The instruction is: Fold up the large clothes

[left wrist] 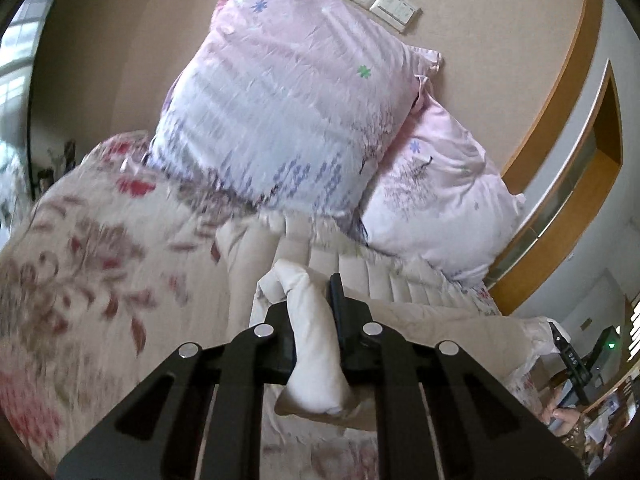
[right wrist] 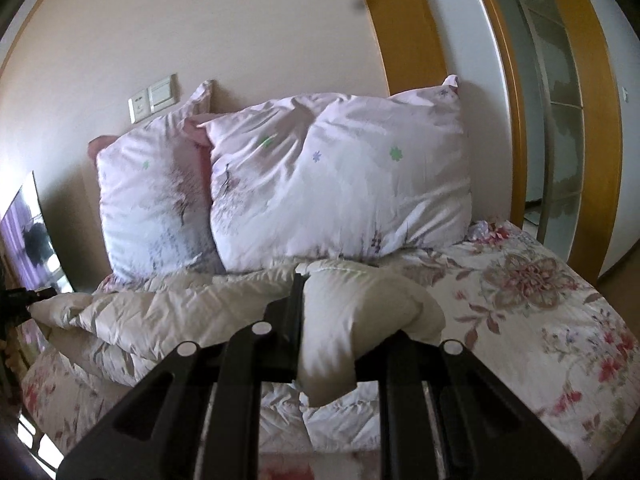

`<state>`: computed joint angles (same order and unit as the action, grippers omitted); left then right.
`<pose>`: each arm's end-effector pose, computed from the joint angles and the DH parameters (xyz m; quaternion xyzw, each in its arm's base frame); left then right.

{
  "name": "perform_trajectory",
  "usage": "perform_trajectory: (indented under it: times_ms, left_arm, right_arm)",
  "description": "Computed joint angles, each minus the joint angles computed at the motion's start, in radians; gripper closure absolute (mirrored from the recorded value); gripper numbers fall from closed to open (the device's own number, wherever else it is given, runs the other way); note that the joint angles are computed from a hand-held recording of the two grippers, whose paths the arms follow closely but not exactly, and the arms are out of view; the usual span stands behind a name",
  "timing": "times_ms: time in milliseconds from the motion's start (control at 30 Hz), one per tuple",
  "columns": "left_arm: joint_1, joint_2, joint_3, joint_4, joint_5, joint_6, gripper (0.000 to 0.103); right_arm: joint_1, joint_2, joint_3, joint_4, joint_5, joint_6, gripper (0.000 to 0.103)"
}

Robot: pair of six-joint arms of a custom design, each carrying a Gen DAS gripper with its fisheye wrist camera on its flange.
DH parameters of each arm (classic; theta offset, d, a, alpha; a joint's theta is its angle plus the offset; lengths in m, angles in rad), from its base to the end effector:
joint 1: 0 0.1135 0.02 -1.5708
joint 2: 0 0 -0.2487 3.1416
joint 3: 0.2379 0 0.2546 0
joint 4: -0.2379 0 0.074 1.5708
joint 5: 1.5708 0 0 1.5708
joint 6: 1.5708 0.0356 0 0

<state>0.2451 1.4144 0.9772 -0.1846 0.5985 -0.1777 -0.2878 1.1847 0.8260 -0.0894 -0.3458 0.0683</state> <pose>0.3103 0.0569 0.2485 -0.0467 0.8593 -0.2474 0.4452 0.2680 -0.0668 0.2666 0.0576 0.8370 0.0873 0.5372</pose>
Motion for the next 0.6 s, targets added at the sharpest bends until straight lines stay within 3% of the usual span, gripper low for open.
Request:
perform_trajectory:
  times_ms: [200, 433, 533, 567, 600]
  left_arm:
    - [-0.067, 0.237, 0.209, 0.059, -0.075, -0.079, 0.092]
    - [-0.086, 0.549, 0.449, 0.016, -0.069, -0.191, 0.092]
    - [-0.083, 0.612, 0.500, 0.010, -0.037, -0.218, 0.092]
    - [-0.080, 0.625, 0.515, 0.007, -0.023, -0.226, 0.092]
    - [-0.081, 0.633, 0.526, 0.007, -0.033, -0.242, 0.092]
  right_arm:
    - [0.024, 0.290, 0.222, 0.059, -0.008, 0.133, 0.088]
    - [0.061, 0.708, 0.564, -0.078, 0.030, 0.233, 0.088]
    - [0.059, 0.786, 0.635, -0.093, -0.001, 0.285, 0.082]
    - [0.056, 0.803, 0.653, -0.093, -0.015, 0.304, 0.076]
    - [0.052, 0.834, 0.692, -0.102, -0.040, 0.328, 0.064]
